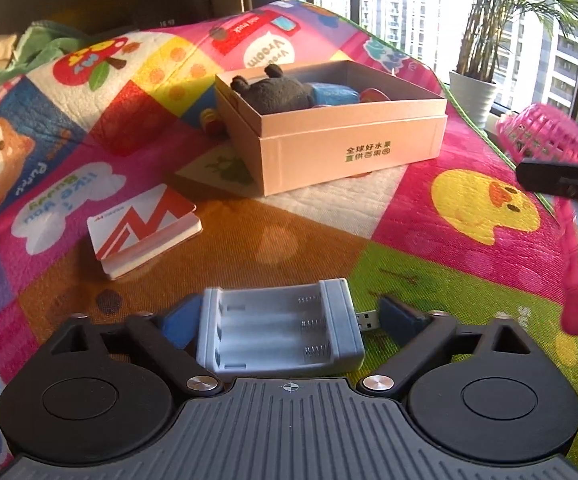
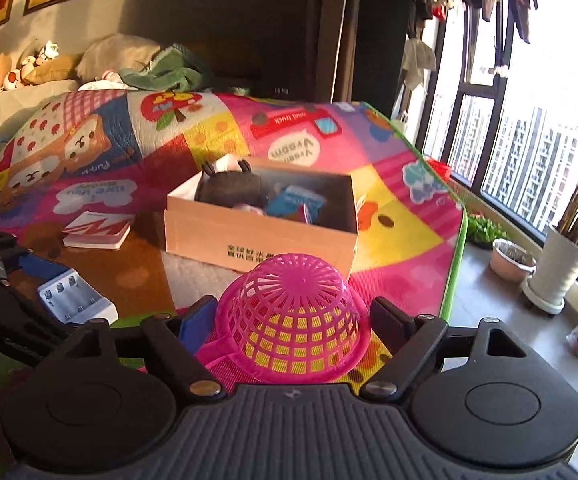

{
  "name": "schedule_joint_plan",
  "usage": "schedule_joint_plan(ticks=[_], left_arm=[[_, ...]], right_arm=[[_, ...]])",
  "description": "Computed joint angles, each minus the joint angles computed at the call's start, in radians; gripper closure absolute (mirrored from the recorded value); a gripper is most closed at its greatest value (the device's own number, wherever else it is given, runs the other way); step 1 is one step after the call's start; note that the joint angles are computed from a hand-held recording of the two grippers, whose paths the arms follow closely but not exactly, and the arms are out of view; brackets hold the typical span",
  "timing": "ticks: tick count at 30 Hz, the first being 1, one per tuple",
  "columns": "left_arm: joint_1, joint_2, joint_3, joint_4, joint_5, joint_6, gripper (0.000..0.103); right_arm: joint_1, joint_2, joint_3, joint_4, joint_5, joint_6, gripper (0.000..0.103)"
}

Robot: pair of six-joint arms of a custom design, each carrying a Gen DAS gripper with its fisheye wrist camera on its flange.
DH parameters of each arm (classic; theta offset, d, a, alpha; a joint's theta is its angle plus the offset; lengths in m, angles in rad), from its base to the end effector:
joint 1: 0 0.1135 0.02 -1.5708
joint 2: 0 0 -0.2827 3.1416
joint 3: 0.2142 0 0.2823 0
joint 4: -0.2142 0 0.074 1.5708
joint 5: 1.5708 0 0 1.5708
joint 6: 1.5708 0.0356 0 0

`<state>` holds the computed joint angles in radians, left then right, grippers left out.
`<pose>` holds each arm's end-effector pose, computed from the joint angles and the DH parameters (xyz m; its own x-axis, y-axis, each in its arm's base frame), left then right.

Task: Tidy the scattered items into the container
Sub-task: 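Lift the charger with the left gripper while the right gripper carries the strainer toward the box, then lower the charger into the white box and open the left gripper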

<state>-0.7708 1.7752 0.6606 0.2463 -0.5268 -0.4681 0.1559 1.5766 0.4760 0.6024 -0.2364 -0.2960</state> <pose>0.2424 -0.2104 0.0891 -0.6552 0.0927 -0.7498 0.0825 0.9953 0.0509 0.2906 0.0541 0.1256 -0.3482 -0.3418 -0.8729 -0.4765 0.8664 -0.1492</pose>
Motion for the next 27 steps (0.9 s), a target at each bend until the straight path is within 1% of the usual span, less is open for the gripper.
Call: schedule_joint_plan(ticks=[4,7,10,13,16,17,18,20,21,22,25,27], left_arm=[[-0.021,-0.04,-0.009,-0.011,-0.014,0.032,0.008],[-0.041,-0.106,-0.01,-0.016,-0.044,0.085,0.008],[-0.045,-0.181,-0.002,-0.002,-0.066,0.164,0.008],[-0.025,-0.235,0.032,0.019,-0.058,0.259,0.008],[0.003,-0.257,0.088,0.055,-0.035,0.358,0.008],[0.016,-0.254,0.111,0.072,-0.018,0.393,0.008],[0.033,-0.244,0.137,0.092,0.007,0.423,0.008],[0.071,-0.209,0.184,0.144,0.065,0.469,0.008],[0.092,-0.177,0.212,0.167,0.093,0.485,0.008],[0.113,-0.141,0.242,0.182,0.121,0.493,0.008],[0.175,-0.014,0.325,0.207,0.204,0.486,0.008],[0.206,0.074,0.378,0.215,0.253,0.488,0.008]], right_arm=[[-0.019,-0.05,-0.019,0.007,-0.01,-0.007,0.02],[-0.034,-0.093,-0.027,0.015,-0.016,-0.032,0.02],[-0.042,-0.135,-0.032,0.044,-0.024,-0.072,0.02],[-0.044,-0.164,-0.026,0.101,-0.03,-0.104,0.02],[-0.042,-0.181,0.018,0.144,-0.034,-0.104,0.02],[-0.039,-0.18,0.041,0.175,-0.032,-0.1,0.02],[-0.034,-0.164,0.064,0.234,-0.021,-0.101,0.02],[-0.008,-0.095,0.121,0.392,0.036,-0.132,0.02],[0.008,-0.052,0.163,0.452,0.063,-0.154,0.02],[0.017,-0.019,0.219,0.449,0.07,-0.156,0.02],[0.015,0.062,0.418,0.247,0.002,-0.079,0.02],[0.011,0.152,0.53,0.168,-0.039,-0.067,0.02]])
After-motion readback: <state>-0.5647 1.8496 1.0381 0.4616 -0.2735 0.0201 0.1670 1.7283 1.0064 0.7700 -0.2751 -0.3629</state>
